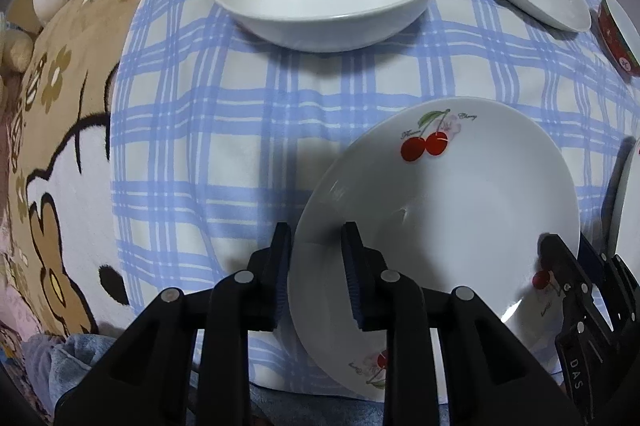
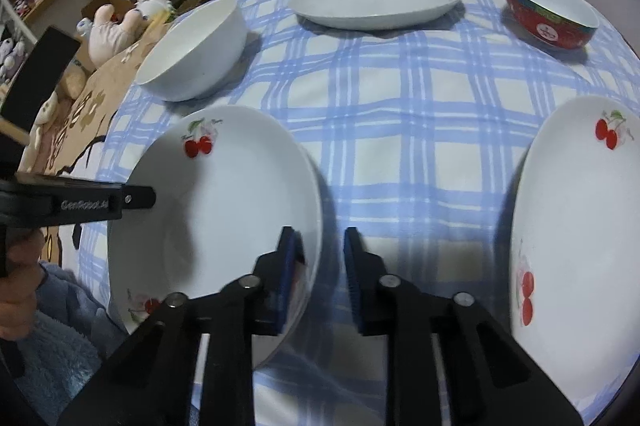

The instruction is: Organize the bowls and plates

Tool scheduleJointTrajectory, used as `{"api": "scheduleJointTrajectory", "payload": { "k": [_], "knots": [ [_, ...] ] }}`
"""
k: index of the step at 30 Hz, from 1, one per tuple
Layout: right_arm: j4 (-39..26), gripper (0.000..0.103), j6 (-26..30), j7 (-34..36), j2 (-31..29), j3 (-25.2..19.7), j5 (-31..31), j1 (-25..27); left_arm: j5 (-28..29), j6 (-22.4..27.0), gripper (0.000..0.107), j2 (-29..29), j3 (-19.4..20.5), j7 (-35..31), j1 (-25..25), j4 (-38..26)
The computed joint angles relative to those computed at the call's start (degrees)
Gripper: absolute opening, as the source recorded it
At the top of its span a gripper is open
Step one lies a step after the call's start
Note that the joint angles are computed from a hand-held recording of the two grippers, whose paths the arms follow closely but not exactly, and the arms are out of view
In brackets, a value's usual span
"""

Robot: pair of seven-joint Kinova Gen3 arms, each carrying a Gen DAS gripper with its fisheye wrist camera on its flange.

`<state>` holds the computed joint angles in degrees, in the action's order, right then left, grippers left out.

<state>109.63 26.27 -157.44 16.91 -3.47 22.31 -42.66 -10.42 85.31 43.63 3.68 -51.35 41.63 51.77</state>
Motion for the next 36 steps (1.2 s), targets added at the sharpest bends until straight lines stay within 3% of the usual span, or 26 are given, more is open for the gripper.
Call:
{"api": "scheduleJointTrajectory", "payload": {
  "k": [1, 7, 20, 25, 36],
  "knots": [
    [-0.03, 0.013, -0.13, 0.32, 0.00, -0.47, -0.29, 0.40, -0.54, -0.68, 0.024, -0.24, -0.33, 0.50, 0.54, 0.37],
    [0.52, 0.012, -0.83, 0.96, -0.27, -0.69, -1.18, 0.88, -2.00, -1.30, 0.023, -1.17, -0.46, 1.91, 2.29, 1.24],
    [3.41, 0.011, -1.17, -2.73, -3.80, -0.03, 1.66, 0.73, 1.40, -7.53, 0.019, -7.27, 2.40, 1.74, 0.71, 8.93],
    [4.36, 0.011, -0.12, -6.37, -5.95, -0.36, 4.61, 1.12, 2.46, -11.34, 0.019, -9.87, 3.35, 0.97, 0.29, 11.67],
    [4.58, 0.011, 5.99, -8.79, -10.14, -5.19, 7.98, 3.99, 3.71, -12.06, 0.018, -11.13, 3.94, -0.13, 0.29, 9.56]
  ]
}}
